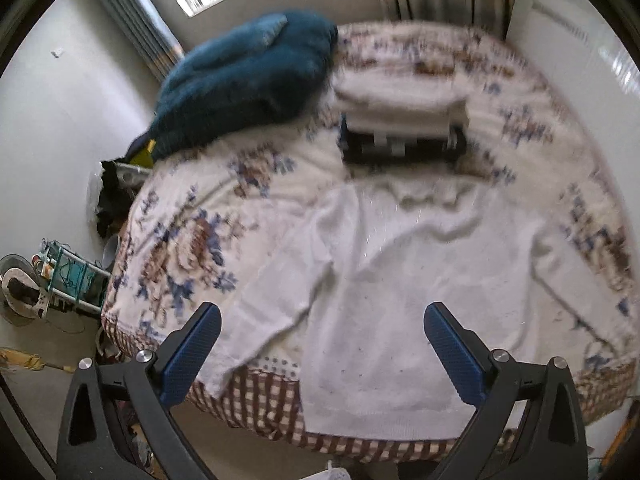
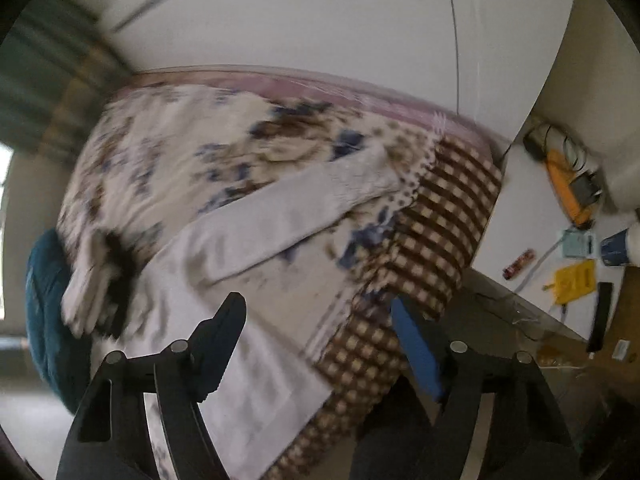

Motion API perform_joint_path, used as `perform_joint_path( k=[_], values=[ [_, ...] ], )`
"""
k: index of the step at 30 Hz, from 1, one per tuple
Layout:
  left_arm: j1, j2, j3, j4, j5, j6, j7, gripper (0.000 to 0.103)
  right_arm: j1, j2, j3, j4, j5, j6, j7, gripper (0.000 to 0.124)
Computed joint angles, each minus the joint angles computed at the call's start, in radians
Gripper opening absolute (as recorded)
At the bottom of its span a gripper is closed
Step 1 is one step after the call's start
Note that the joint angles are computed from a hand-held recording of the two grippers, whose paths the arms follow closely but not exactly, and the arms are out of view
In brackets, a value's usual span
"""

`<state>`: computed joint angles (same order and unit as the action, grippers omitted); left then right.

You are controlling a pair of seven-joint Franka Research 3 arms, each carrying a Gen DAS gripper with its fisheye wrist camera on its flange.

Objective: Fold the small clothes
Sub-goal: 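Grasp one sweater sleeve cuff with the right gripper and lift it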

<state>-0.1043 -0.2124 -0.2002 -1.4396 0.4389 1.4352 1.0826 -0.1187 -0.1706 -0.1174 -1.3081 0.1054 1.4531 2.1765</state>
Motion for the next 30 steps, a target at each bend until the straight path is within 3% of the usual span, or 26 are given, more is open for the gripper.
perform_joint_path(
  k=[3,7,13,15,16,18,24,30],
  values=[
    [0.001,0.025,0.009,-0.118,-0.011,0.055,-0.031,0.103,-0.045,0.034,-0.048,-0.223,0.046,0.198,0.023,0.077],
    [0.009,0.040,0.031,-0.269,-0.051,0.163,-0.086,0.103,-0.089,0.108,-0.069,-0.388,0.091,0.439,0.096,0.075],
    [0.020,0.154,0.042,-0.330,-0.078,0.260,-0.175,0.103,-0.114,0.230,-0.074,-0.470,0.142,0.604,0.130,0.075],
    [0.022,0.190,0.046,-0.323,-0.091,0.295,-0.197,0.103,-0.106,0.236,-0.071,-0.503,0.103,0.672,0.178,0.066],
    [0.022,0.203,0.048,-0.320,-0.095,0.311,-0.206,0.103,-0.099,0.232,-0.068,-0.518,0.064,0.710,0.208,0.050],
    [0.025,0.217,0.052,-0.316,-0.107,0.339,-0.215,0.103,-0.084,0.233,-0.061,-0.523,-0.012,0.742,0.235,0.018],
    [0.051,0.214,0.075,-0.337,-0.126,0.421,-0.210,0.103,-0.036,0.193,-0.031,-0.463,-0.131,0.764,0.260,0.015],
    [0.110,0.156,0.112,-0.408,-0.151,0.499,-0.153,0.103,0.018,0.287,0.003,-0.136,-0.173,0.679,0.182,0.015]
  ],
)
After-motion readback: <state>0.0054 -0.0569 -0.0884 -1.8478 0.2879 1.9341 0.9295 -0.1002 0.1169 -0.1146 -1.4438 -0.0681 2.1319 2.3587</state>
